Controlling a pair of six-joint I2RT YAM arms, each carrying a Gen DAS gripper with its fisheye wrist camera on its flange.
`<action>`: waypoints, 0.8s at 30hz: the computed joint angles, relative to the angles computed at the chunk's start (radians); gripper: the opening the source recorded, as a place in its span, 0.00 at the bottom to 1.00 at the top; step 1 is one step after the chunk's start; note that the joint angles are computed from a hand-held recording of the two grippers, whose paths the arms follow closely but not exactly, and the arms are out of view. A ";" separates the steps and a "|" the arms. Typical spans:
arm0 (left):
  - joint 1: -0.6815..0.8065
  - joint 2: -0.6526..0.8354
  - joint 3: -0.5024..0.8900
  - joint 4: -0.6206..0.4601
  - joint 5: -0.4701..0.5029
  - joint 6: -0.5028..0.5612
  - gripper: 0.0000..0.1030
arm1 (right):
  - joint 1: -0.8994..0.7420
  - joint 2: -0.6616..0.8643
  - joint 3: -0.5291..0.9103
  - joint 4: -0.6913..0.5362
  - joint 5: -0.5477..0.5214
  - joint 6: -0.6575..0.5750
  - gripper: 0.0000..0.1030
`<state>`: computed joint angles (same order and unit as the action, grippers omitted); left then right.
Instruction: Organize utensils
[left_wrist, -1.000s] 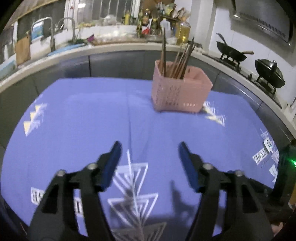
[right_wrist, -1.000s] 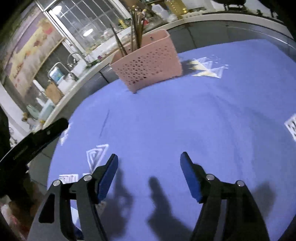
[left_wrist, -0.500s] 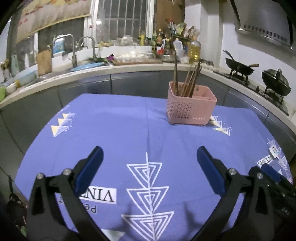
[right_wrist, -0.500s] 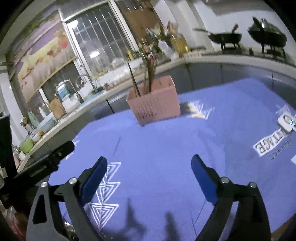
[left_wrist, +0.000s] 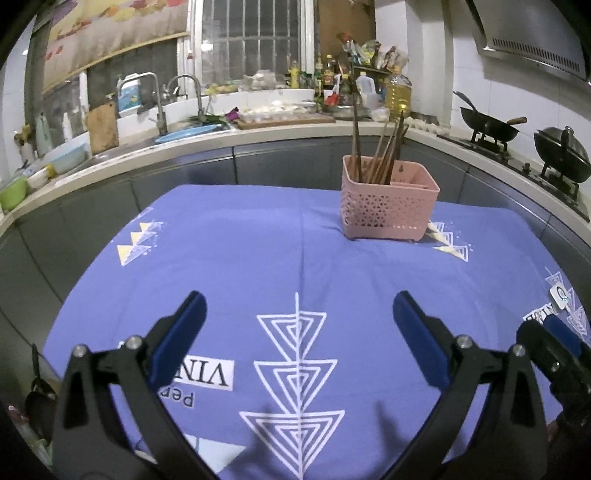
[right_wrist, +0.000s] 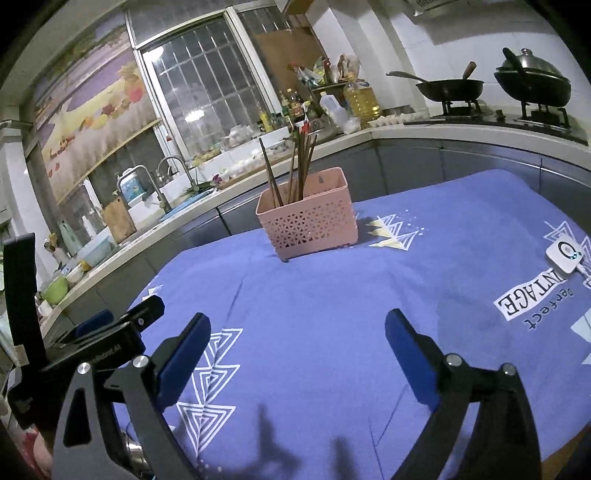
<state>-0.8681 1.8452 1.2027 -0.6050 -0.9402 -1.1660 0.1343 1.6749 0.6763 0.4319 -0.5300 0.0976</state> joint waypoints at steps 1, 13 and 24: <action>-0.001 0.004 0.005 -0.003 -0.002 -0.002 0.94 | 0.002 -0.005 -0.002 0.002 0.003 0.000 0.91; -0.009 0.031 0.040 -0.019 -0.015 0.014 0.94 | 0.003 -0.018 -0.021 0.024 0.000 0.010 0.91; -0.040 0.009 0.023 -0.047 -0.129 -0.027 0.94 | 0.009 -0.068 -0.100 0.145 0.013 0.021 0.91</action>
